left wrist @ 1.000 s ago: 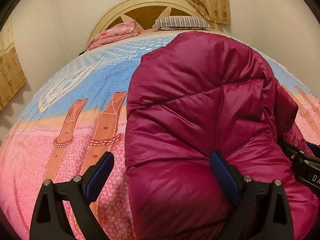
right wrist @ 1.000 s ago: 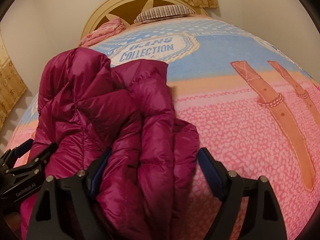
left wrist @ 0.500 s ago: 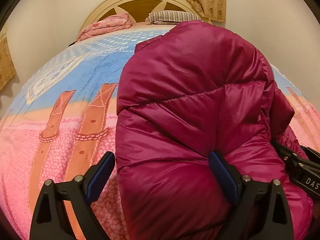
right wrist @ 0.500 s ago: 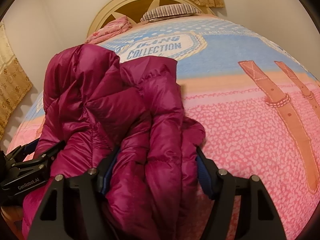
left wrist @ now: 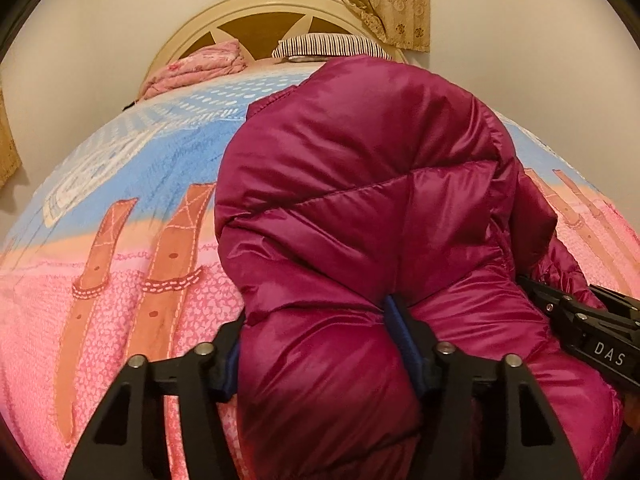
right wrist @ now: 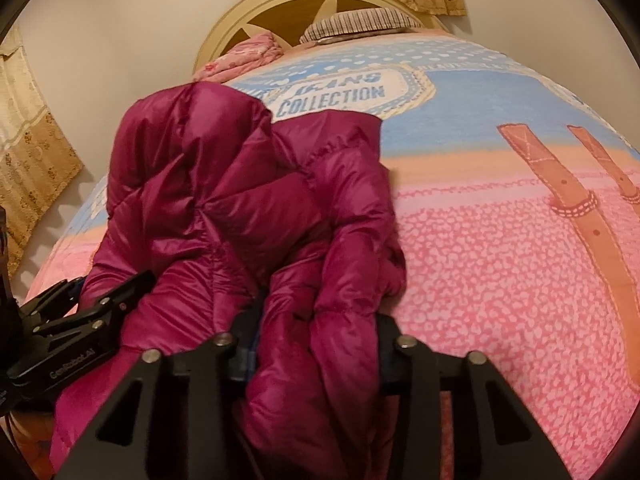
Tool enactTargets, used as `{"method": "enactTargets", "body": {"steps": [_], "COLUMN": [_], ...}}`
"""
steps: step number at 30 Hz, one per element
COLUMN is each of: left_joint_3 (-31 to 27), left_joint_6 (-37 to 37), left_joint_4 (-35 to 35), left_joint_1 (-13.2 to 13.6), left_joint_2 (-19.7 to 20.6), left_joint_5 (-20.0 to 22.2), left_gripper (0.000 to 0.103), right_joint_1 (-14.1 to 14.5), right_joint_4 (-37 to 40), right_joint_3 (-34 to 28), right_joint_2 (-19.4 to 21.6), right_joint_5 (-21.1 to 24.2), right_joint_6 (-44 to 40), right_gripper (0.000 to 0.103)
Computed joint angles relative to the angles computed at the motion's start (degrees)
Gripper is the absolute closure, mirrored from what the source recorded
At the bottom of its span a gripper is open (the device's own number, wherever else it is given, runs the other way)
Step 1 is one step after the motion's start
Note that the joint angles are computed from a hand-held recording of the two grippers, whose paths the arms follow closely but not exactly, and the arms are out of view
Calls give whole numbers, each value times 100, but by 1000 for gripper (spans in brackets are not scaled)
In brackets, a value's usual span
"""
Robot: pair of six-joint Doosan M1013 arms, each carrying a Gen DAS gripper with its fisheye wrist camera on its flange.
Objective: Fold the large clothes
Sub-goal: 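Hold the bunched magenta jacket up with both grippers side by side, then carry the held jacket with both grippers across the bed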
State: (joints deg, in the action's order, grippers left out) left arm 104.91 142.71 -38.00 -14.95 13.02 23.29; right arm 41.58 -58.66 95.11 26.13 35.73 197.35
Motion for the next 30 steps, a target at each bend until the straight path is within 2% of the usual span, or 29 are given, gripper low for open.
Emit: {"method": "enactTargets", "body": {"steps": [3,7,13,16,21,30], "left_joint_3": [132,216,277,292,313,358], "left_joint_6": [-93,-310,-1266,-1649,-1809,-1481], "left_joint_4": [178,396,1457,1787,1888,1495], "left_joint_1": [-80,-96,-164,-139,17,507], "left_joint_2": [-117,-223,-299,-342,-434,-641], "left_joint_5": [-338,-538,-823,-900,-890,-879], "left_gripper": [56,67,78,80,82,84], "right_joint_1": [64,140,194,227,258,331], "right_joint_4": [-97,-88,3,-5,14,51], "right_joint_3": [-58,-152,-312,-355,-485,-857], "right_joint_2": [28,69,137,154,203,400], "right_joint_5": [102,315,528,553,470,119], "right_joint_6": [-16,-163,-460,-525,-720,-1117], "right_gripper": [75,77,79,79,80,81]}}
